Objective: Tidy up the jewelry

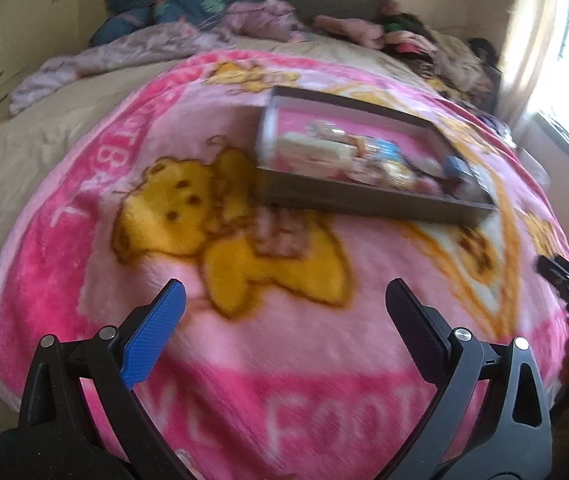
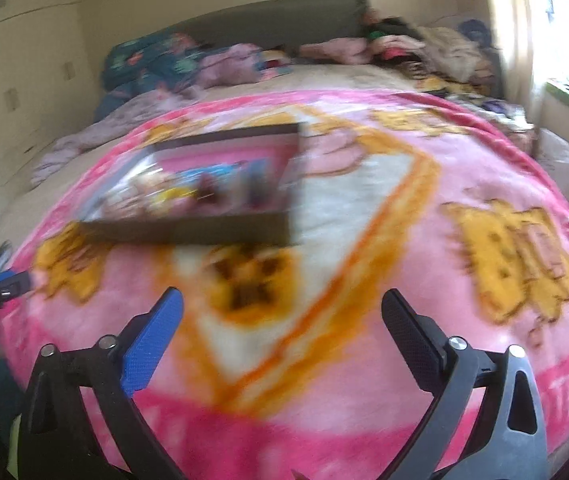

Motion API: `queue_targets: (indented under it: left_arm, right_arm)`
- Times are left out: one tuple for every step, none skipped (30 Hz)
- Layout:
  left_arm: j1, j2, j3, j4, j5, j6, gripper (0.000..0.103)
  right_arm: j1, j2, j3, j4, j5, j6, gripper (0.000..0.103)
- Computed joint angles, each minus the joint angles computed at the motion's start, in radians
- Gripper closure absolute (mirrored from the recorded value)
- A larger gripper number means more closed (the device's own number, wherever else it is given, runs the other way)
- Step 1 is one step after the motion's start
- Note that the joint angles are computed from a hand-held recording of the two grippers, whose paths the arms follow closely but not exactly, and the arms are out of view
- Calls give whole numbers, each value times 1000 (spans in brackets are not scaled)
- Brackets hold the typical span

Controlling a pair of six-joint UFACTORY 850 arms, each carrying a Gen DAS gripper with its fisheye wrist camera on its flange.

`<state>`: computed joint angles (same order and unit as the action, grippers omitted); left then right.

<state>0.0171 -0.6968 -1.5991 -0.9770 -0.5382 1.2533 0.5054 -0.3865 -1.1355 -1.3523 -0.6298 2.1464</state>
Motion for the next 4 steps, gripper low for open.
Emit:
queue_targets:
  left_arm:
    - [0, -26, -38, 46, 7, -60, 11]
    - [0, -68, -99, 113, 25, -151, 11]
    - [1, -104, -152, 162, 47, -217, 11]
    - [1, -154, -227, 244, 81, -316, 11]
  right_arm:
    - [-19, 4, 13, 11, -10, -2, 7]
    - [-38, 7, 23, 22, -23, -6, 7]
    - [-59, 9, 34, 37, -47, -13, 7]
    - [-89, 10, 45, 63, -74, -33, 7]
